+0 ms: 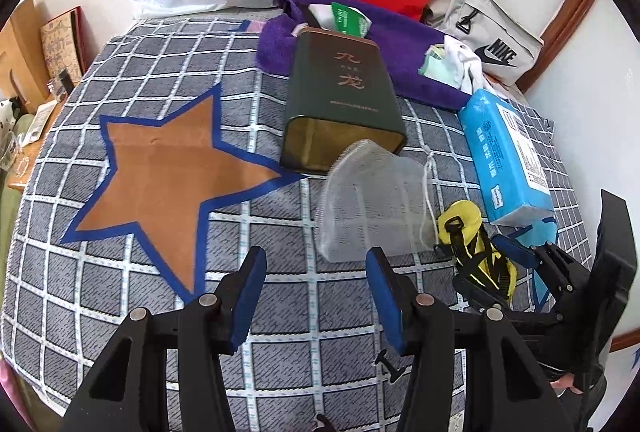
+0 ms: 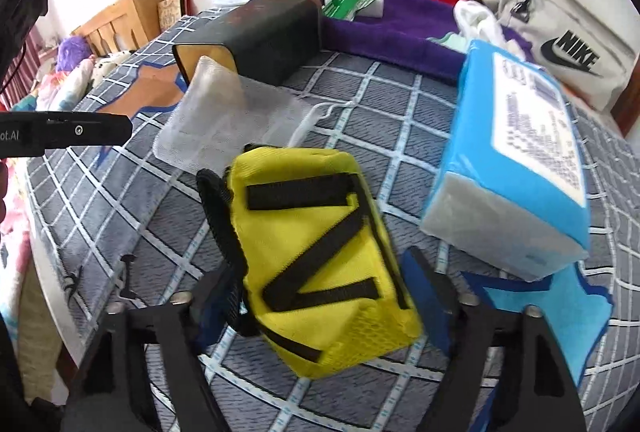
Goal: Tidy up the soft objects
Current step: 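Grasp the white mesh bag with the left gripper while the right lifts the yellow pouch, then carry the mesh bag and the yellow pouch in both grippers over the purple towel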
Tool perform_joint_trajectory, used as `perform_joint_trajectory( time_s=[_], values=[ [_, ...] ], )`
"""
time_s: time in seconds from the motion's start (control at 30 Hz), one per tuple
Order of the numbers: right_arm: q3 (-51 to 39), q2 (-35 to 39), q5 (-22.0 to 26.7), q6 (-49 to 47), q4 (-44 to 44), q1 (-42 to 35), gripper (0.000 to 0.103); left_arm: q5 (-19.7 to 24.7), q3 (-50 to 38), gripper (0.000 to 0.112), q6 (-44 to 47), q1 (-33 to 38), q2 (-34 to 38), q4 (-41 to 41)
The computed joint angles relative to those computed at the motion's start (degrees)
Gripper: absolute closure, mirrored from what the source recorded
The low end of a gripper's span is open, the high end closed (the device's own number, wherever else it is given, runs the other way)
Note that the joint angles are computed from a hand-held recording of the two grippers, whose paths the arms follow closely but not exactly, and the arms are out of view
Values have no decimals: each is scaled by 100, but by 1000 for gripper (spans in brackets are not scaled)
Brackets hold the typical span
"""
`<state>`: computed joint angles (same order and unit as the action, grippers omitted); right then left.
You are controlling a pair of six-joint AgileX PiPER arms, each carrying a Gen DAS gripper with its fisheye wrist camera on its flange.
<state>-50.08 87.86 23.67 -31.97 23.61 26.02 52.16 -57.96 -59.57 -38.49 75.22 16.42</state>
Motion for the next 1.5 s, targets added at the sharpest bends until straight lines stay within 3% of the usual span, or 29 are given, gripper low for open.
perform_joint_trajectory(
  time_s=[0.17, 0.3, 0.53, 0.67, 0.77, 0.83, 0.93, 0.97, 1.03, 1.1, 1.2, 1.27, 1.37, 1.5],
  values=[
    [105, -234, 287, -584, 550, -395, 44, -288, -169, 58, 202, 17, 261, -178],
    [367, -609, 487, -1054, 833, -813, 45, -516, -374, 43, 81, -136, 602, 156],
    [629, -866, 840, -1957, 1488, -1929, 45, -1007, -575, 34, -48, -95, 1278, 189],
    [679, -738, 928, -2396, 1963, -2276, 45, -826, -849, 22, -428, -340, 1713, 702],
    [859, -695, 637, -2573, 2141, -2158, 41, -651, -1110, 10, -119, -371, 1961, 625],
    [979, -731, 383, -2612, 2199, -2036, 40, -295, -1385, 10, -200, -490, 2191, 789],
    [1043, -748, 166, -2510, 2125, -1893, 39, -112, -1502, 10, -436, -601, 2332, 1066],
    [1062, -764, 139, -2488, 2115, -1883, 39, -60, -1517, 12, -515, -636, 2353, 1140],
    [1073, -787, 136, -2443, 2099, -1890, 39, 233, -1583, 26, -757, -834, 2421, 1497],
    [1051, -821, 197, -2294, 1995, -1902, 41, 140, -1484, 53, -741, -853, 2306, 1545],
    [1031, -882, 265, -2183, 1888, -1905, 44, 48, -1285, 83, -711, -797, 2068, 1446],
    [1013, -943, 381, -2182, 1878, -1935, 46, -83, -1108, 95, -636, -694, 1878, 1281],
    [1002, -1101, 636, -2229, 1967, -2016, 47, -504, -698, 101, -498, -525, 1476, 933],
    [1000, -1361, 822, -2265, 2082, -2090, 47, -406, -501, 102, -783, -686, 1157, 1081]
  ],
)
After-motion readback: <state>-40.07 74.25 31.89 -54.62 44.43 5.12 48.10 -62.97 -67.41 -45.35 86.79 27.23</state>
